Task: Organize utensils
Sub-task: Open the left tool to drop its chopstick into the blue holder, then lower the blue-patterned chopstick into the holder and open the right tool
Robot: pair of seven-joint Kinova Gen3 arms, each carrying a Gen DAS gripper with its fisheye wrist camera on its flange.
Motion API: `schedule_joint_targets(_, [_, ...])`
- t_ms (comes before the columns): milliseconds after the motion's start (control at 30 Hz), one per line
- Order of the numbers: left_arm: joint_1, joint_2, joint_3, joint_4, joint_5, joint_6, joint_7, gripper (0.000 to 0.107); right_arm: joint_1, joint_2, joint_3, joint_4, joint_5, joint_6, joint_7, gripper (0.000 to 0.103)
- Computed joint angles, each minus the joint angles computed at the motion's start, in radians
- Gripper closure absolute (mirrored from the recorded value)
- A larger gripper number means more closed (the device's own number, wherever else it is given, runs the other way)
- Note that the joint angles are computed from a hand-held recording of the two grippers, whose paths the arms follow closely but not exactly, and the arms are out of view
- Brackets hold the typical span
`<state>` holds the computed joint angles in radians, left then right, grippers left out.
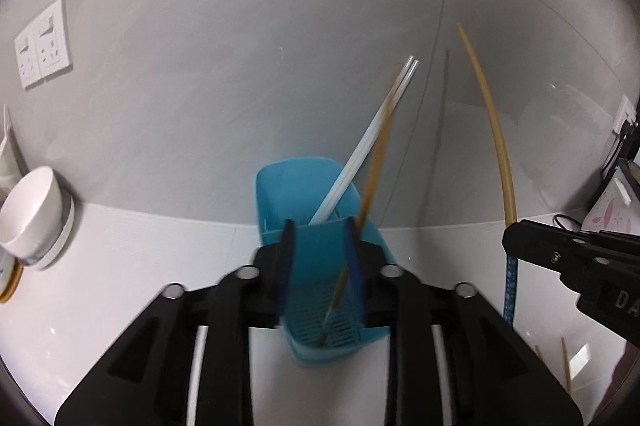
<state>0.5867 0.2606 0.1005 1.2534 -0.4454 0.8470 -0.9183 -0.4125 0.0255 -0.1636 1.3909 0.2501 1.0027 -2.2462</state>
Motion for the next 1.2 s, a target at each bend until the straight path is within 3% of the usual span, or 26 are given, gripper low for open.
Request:
schedule_joint_targets(300, [-0.004, -0.018, 0.009, -0.044, 0.032, 0.154, 0.002, 0.027, -0.012, -0.001, -0.008, -0.003, -0.001, -0.067, 0.007, 0.096])
schedule_joint_targets(500, [-0.061, -0.103, 0.027, 0.047, 0.055, 0.159, -0.010, 0.011, -0.028, 0.017, -0.013, 0.005, 0.011, -0.178, 0.003, 0.096])
schedule_joint_targets(700, [-0.125, -0.150, 0.046, 0.100, 0.087, 0.148, -0.025, 0.010, -0.055, 0.033, -0.005, 0.043, 0.073, -0.280, -0.059, 0.096])
schedule_joint_targets(1000, [-0.165, -0.158, 0.059, 0.100, 0.120, 0.170, -0.035, 0.010, -0.115, 0.059, 0.005, 0.095, 0.239, -0.342, -0.186, 0.096])
schedule_joint_targets(1200, [-0.173, -0.154, 0.055, 0.103, 0.110, 0.167, -0.026, 0.010, -0.123, 0.081, 0.013, 0.105, 0.216, -0.347, -0.175, 0.096])
